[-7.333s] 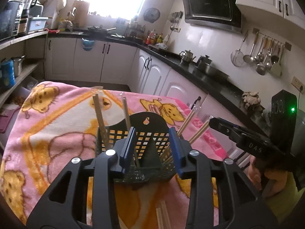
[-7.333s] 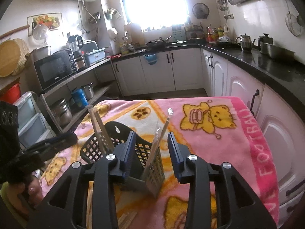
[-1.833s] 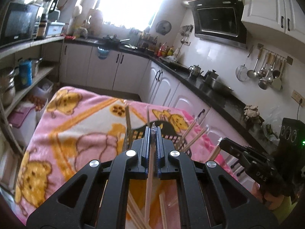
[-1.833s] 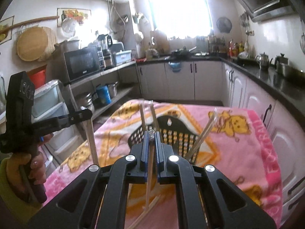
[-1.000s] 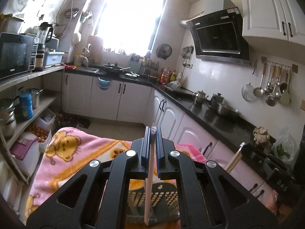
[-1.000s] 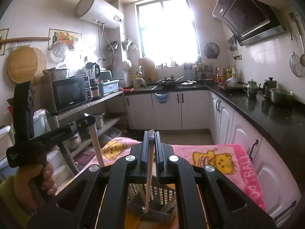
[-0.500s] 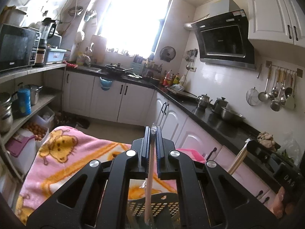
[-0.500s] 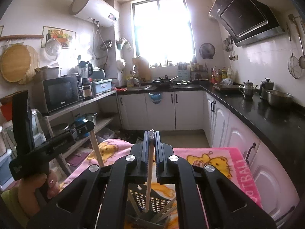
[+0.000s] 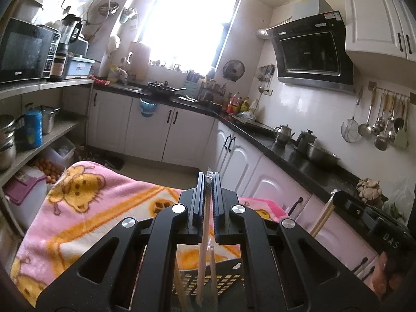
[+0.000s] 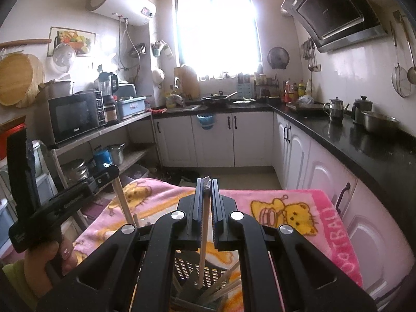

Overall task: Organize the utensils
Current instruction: 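Lower both held chopsticks upright into the grey mesh caddy, then open both tools and withdraw them from the caddy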

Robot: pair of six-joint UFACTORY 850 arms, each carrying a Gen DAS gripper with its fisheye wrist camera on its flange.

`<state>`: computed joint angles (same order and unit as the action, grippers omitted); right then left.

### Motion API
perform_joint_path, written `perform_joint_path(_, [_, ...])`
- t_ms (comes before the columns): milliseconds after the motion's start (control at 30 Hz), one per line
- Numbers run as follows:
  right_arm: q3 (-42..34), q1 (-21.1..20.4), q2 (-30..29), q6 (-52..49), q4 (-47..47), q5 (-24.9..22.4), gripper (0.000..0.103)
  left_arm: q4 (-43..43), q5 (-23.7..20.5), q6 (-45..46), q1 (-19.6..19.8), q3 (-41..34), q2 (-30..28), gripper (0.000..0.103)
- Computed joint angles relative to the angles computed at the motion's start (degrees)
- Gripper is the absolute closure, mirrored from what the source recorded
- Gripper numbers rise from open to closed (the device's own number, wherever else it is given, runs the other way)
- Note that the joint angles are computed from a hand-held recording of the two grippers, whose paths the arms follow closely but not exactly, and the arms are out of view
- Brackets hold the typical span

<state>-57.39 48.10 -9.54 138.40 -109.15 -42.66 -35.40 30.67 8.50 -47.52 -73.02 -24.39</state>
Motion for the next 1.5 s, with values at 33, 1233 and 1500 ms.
perform_joint_path(33, [0.02, -0.15, -0.14, 0.28, -0.11, 0.07, 0.097, 0.22, -0.08, -0.31, 0.00, -0.03, -0.21, 0.102])
perform_joint_path(1233, [0.92, -1.43, -5.79, 9.03, -2.36, 2.93, 0.097, 11.00, -1.94, -10.99, 1.36, 4.17, -2.18, 0.099])
perform_joint_path(1500, [1.96, -1.19, -4.88, 8.16, -0.55, 3.71, 0.096, 11.00, -2.82, -11.31, 1.39, 5.77, -0.96, 0.089])
